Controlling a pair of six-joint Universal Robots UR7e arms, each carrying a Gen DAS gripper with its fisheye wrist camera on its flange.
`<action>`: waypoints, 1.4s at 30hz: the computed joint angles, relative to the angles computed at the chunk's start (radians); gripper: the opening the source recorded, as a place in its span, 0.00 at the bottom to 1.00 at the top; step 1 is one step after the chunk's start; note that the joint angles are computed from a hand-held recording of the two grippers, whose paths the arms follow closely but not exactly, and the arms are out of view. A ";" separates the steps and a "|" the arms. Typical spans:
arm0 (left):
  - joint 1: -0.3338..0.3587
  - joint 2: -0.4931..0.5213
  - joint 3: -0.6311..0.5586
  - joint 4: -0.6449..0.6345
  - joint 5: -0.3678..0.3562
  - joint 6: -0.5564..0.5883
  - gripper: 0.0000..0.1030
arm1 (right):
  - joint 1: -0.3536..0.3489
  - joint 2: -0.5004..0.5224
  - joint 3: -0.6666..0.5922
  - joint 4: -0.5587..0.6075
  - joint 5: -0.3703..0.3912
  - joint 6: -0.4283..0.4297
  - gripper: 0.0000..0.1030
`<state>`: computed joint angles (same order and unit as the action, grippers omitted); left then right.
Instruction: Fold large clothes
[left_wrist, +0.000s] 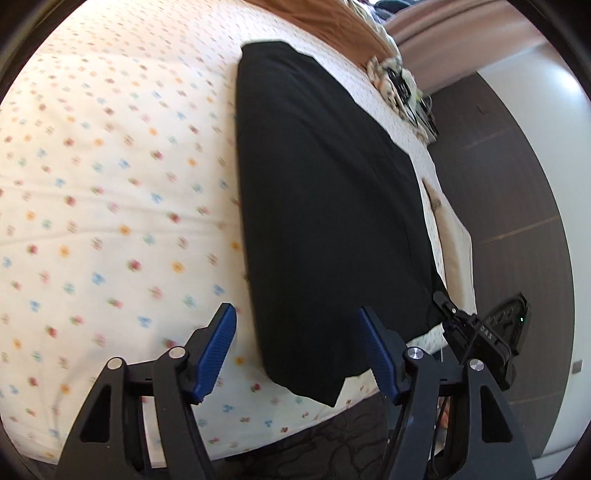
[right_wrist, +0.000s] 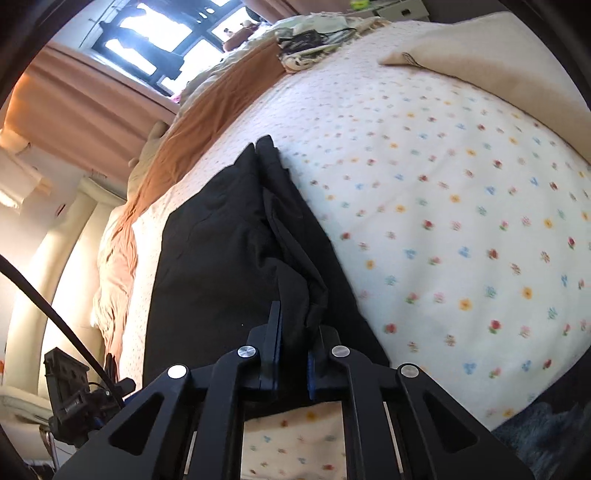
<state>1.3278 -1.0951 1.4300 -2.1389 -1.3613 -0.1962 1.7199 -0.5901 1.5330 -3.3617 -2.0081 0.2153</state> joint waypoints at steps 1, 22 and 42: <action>0.000 0.007 0.002 0.003 -0.008 0.000 0.63 | -0.004 -0.007 0.011 0.005 0.010 0.008 0.06; -0.079 0.009 0.091 -0.103 0.182 0.073 0.36 | -0.052 -0.047 0.038 0.103 0.125 0.071 0.36; -0.067 -0.103 0.136 -0.047 0.148 0.122 0.25 | -0.010 -0.063 0.159 0.025 0.182 0.032 0.12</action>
